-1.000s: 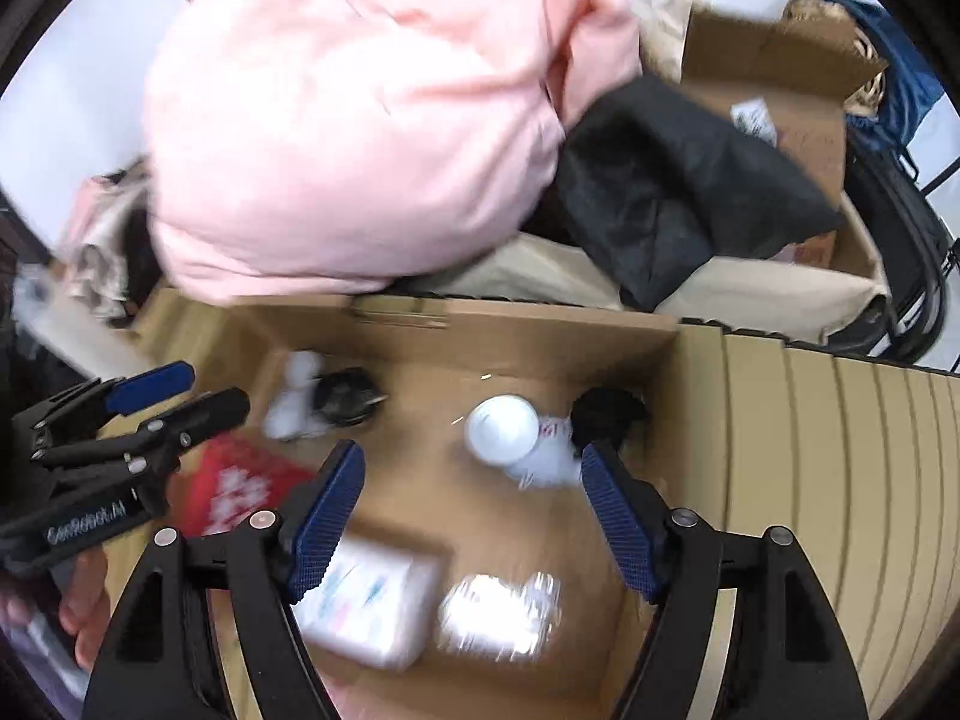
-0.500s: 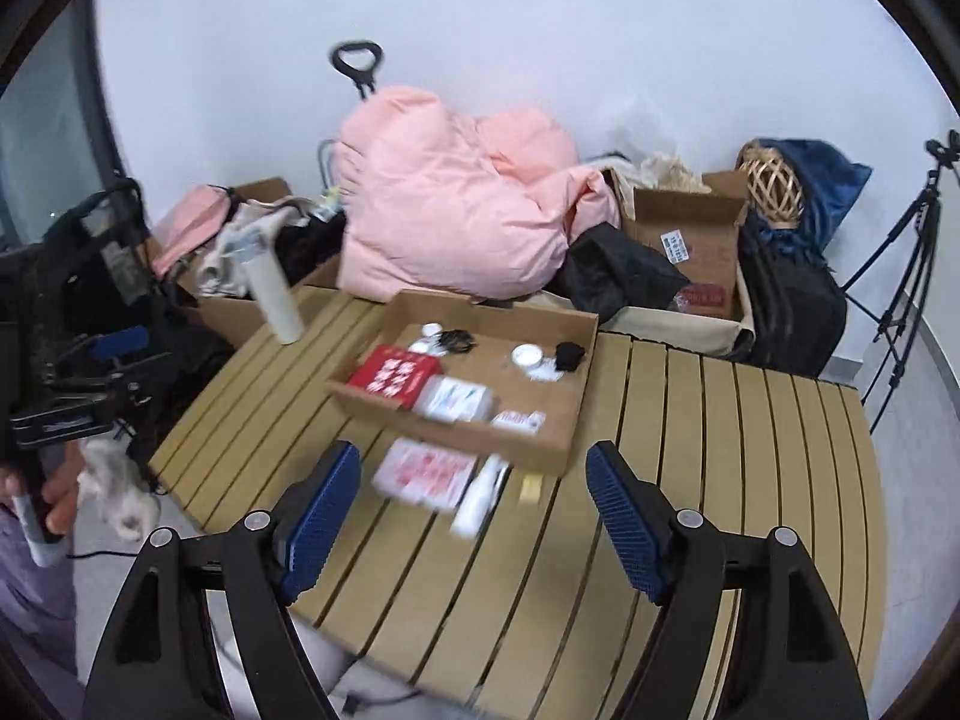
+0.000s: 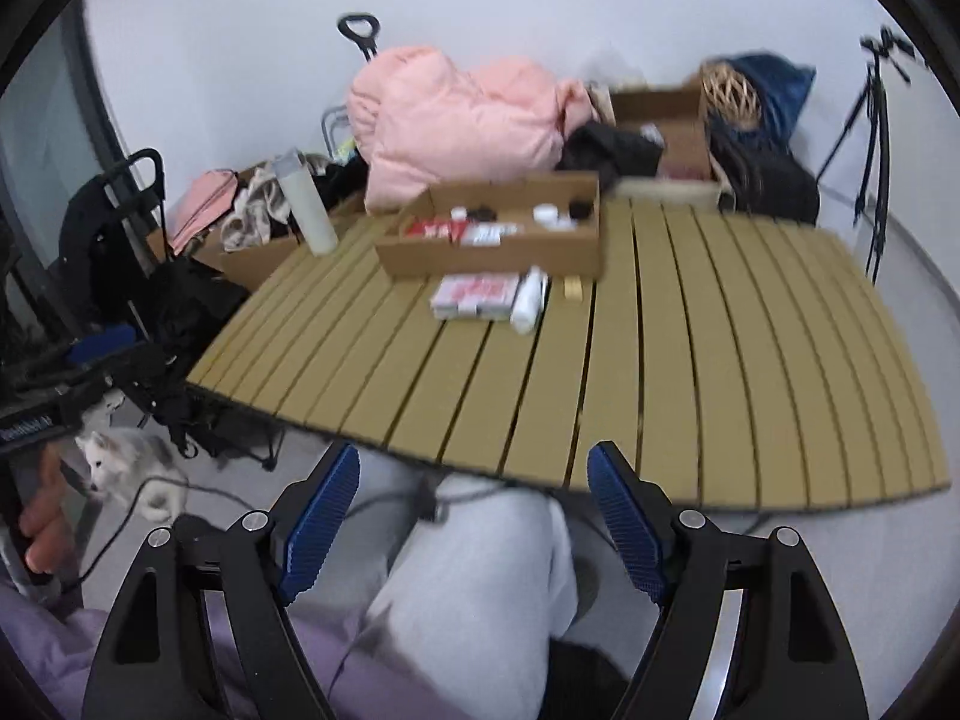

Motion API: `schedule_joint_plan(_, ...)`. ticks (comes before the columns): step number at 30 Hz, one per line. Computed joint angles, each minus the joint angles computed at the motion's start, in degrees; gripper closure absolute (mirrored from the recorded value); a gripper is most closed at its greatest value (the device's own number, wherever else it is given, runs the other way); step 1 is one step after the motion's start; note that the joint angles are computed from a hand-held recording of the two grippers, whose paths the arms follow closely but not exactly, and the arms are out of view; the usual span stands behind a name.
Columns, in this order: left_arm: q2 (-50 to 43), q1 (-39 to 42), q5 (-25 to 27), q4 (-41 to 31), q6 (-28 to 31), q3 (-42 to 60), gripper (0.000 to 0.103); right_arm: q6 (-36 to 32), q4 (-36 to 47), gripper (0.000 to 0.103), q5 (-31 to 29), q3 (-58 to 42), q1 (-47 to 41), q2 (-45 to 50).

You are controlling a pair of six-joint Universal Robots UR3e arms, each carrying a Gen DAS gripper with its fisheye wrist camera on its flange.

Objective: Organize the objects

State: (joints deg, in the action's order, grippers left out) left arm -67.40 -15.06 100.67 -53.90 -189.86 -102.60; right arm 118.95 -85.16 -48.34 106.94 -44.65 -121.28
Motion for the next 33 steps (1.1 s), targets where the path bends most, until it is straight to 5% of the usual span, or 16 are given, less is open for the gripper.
schedule_joint_plan(9,-4.3,-2.3,0.5,1.7,0.0,-0.1,0.022,-4.3,2.8,0.021,3.2,-0.2,-3.8,-0.1)
schedule_joint_plan(14,-10.3,0.3,-2.5,5.2,1.5,0.3,0.023,5.4,-16.1,0.021,1.2,4.4,0.6,5.1)
schedule_joint_plan(17,-16.7,2.9,-7.0,13.3,3.5,-0.4,0.022,10.8,-28.9,0.022,-1.8,3.9,6.3,14.2)
schedule_joint_plan(18,-20.4,4.5,-10.1,16.5,4.5,-0.3,0.023,11.9,-31.5,0.027,-1.4,2.7,7.4,17.8)
schedule_joint_plan(19,-23.7,5.2,-11.9,17.2,4.4,0.9,0.024,13.8,-34.1,0.047,-1.5,0.9,8.7,22.0)
schedule_joint_plan(20,-27.3,6.4,-15.1,17.1,4.7,2.9,0.028,16.4,-36.4,0.057,-2.7,-2.6,10.8,27.3)
schedule_joint_plan(23,-38.0,7.4,-20.9,16.0,3.5,10.9,0.045,22.2,-42.0,0.058,-5.6,-11.0,15.4,38.9)
schedule_joint_plan(28,-56.4,5.5,-23.0,16.3,0.4,32.1,0.046,27.0,-41.3,0.058,-8.6,-29.2,21.7,56.9)
schedule_joint_plan(33,-75.6,6.3,-27.5,2.2,-0.5,61.5,0.051,29.2,-36.1,0.058,-12.8,-53.3,27.6,75.5)
